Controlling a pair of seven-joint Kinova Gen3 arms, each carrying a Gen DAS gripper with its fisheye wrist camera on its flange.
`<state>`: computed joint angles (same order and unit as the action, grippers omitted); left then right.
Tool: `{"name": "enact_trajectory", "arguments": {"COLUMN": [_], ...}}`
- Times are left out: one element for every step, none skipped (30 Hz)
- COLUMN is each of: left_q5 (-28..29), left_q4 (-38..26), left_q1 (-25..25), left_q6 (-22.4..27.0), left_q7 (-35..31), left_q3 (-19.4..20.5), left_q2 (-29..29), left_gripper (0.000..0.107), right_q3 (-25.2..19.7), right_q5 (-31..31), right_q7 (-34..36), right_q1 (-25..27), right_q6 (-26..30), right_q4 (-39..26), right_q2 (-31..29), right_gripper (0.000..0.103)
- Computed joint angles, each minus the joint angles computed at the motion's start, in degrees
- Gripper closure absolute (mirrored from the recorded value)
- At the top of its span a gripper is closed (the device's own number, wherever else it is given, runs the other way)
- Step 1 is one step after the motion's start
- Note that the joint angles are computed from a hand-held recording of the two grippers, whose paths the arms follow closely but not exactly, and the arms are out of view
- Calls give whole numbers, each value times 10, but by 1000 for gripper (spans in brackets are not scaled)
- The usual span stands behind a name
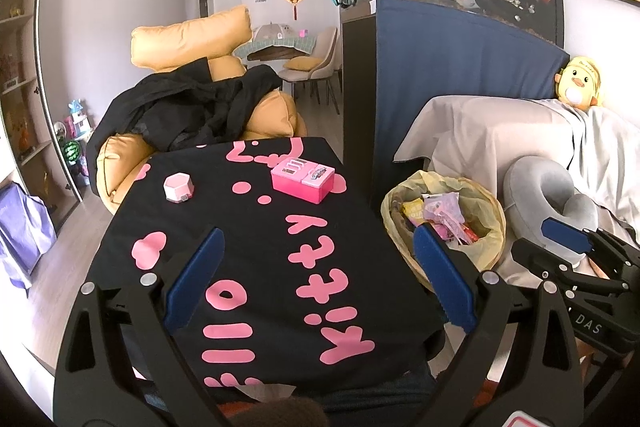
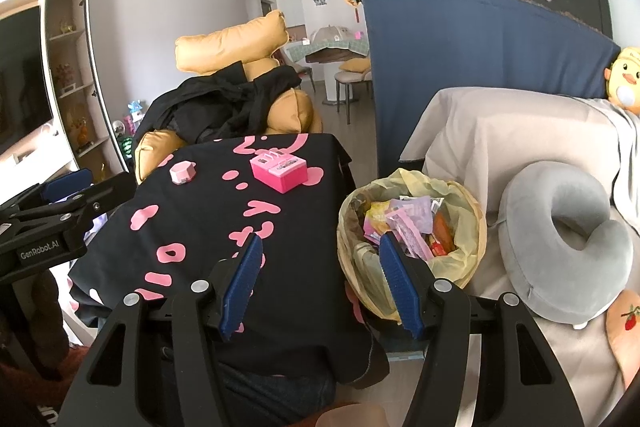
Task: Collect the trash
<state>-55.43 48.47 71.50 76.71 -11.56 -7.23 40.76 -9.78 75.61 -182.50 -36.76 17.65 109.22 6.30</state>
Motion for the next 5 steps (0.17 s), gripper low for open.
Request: {"name": "enact_trajectory", "arguments": {"left_q5": [5,11,22,32,52], "left_q4": [1,5,4,5,5], "left_q1": [-4,-10,-18,-27,-41], "left_q6": [-3,-9,-13,-17,-19], "left_q7": [-3,-7,-13,-18,-21], "left_q3": [3,7,12,16,23], "left_q2": [-2,-5,-6,-9,-11], "left_gripper": [17,17,17,17,17], "right_q3": [0,1,2,2,3], "right_q5": [-6,-9,-14,-23,-34], "right_q7": [5,7,12,23,37], "right_q1": [2,3,4,5,4], "right_q6": [-3,-7,-12,-13,-13], "right_q4": [-1,-2,-3,-5,-9], "right_q2": [1,2,2,4,6], "right_gripper": [45,45,45,45,45]}}
